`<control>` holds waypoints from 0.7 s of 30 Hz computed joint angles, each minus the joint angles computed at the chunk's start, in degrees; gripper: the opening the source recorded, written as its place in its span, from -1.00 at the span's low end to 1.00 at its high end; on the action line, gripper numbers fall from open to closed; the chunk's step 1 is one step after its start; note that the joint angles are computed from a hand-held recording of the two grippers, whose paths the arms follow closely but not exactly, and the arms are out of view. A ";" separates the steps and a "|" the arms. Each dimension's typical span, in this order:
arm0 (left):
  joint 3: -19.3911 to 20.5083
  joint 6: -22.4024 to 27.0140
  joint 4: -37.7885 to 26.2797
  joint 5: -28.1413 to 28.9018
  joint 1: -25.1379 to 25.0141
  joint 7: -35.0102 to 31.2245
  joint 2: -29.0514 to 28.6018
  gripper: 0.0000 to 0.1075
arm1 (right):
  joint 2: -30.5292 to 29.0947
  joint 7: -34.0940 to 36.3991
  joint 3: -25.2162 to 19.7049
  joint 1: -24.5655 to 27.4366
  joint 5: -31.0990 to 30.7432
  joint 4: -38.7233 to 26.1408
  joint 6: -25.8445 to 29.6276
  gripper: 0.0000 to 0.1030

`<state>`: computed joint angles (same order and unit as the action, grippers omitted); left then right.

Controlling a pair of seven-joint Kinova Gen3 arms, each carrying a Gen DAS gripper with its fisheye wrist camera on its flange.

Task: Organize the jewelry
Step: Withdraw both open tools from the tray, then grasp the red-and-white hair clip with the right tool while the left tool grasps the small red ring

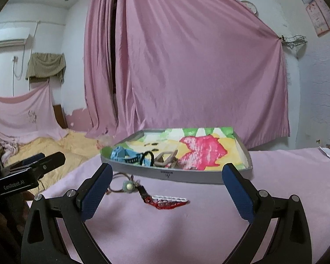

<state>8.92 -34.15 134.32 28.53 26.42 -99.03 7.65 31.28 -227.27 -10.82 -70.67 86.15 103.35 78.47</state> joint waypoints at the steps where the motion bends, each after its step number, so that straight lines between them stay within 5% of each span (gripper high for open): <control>1: -0.06 0.84 -0.22 -0.34 -0.23 -0.06 0.08 0.92 | -0.19 0.84 -0.26 0.52 -0.55 -0.28 -0.94 0.90; 9: -1.71 12.91 -4.62 -2.74 -1.84 -3.83 0.99 0.92 | -2.47 6.70 -1.01 5.15 -5.85 -1.08 -11.10 0.90; 14: -7.35 23.59 -9.87 4.17 1.84 -11.46 2.67 0.91 | -4.24 8.92 -0.36 7.84 -7.84 -0.35 -18.47 0.85; 18: -8.10 26.20 -11.17 0.63 1.68 -7.78 3.63 0.89 | -4.64 14.94 -0.14 10.45 -10.89 -1.44 -24.06 0.38; 21: -8.48 28.41 -12.67 -2.32 1.64 -5.54 4.29 0.70 | -4.74 18.05 0.93 11.13 -12.99 -2.26 -27.05 0.31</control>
